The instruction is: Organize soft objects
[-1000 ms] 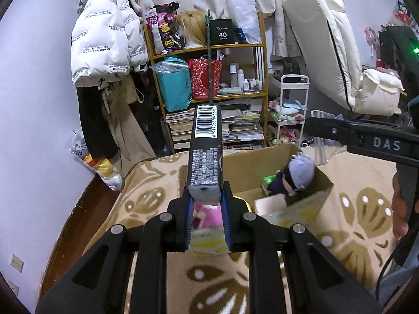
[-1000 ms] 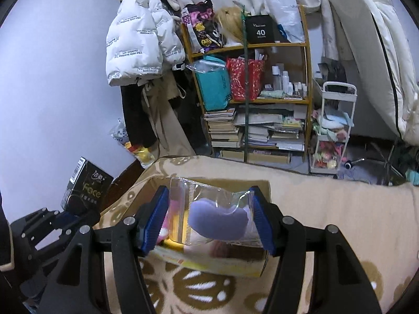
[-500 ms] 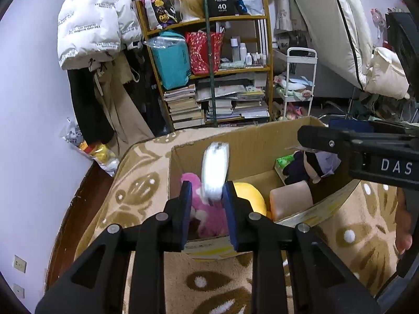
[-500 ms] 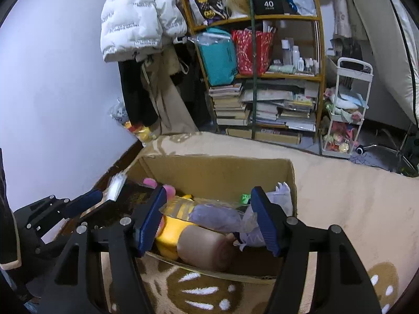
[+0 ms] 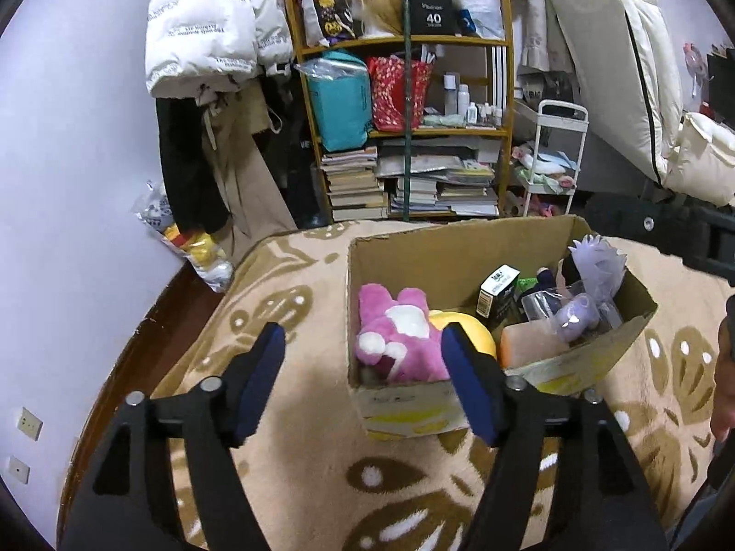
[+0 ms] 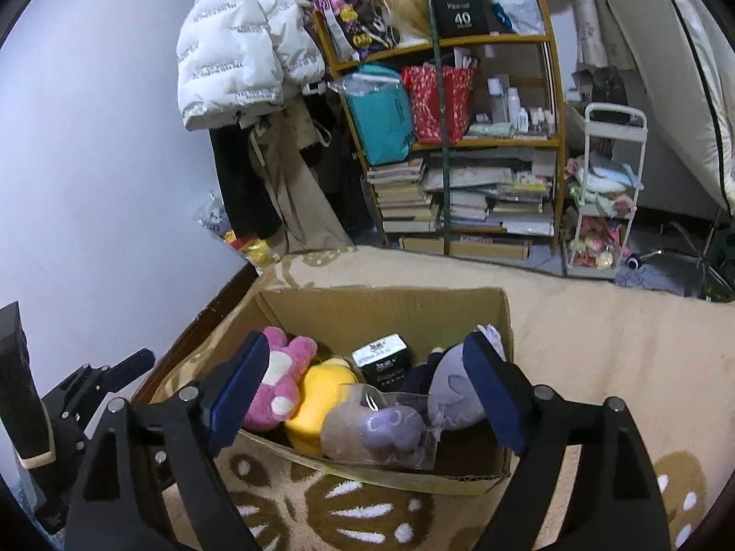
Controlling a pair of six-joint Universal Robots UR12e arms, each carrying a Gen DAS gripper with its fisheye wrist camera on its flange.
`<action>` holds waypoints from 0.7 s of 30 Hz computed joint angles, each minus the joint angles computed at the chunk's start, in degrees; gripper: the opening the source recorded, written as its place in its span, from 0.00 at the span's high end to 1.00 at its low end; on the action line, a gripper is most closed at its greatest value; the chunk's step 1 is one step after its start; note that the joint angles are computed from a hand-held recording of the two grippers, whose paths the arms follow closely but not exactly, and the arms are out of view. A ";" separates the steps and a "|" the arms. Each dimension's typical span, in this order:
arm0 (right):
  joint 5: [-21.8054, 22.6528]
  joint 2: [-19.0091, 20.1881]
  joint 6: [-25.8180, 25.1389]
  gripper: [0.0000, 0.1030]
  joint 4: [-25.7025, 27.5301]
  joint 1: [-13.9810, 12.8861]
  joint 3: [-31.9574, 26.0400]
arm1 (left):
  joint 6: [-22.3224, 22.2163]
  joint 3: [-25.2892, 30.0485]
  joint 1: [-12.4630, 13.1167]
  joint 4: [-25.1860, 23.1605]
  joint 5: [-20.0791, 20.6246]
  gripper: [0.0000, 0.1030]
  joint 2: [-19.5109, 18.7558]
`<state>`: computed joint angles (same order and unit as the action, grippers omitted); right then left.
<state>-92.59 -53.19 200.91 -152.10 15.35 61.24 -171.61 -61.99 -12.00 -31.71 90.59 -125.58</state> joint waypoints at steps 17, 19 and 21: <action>-4.55 -6.46 -2.06 0.00 -4.00 2.00 7.15 | -0.01 -9.77 -0.21 7.84 3.09 0.06 8.07; -4.82 -7.36 -1.90 0.00 -4.71 2.18 8.27 | -0.60 -10.80 -0.02 8.07 2.73 0.04 9.07; -4.78 -8.36 -1.85 0.00 -5.10 2.39 9.49 | -1.15 -11.74 0.15 8.72 2.78 0.04 9.92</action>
<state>-97.37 -61.55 199.06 -157.19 17.74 70.72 -172.76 -73.72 -11.85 -22.99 93.37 -115.67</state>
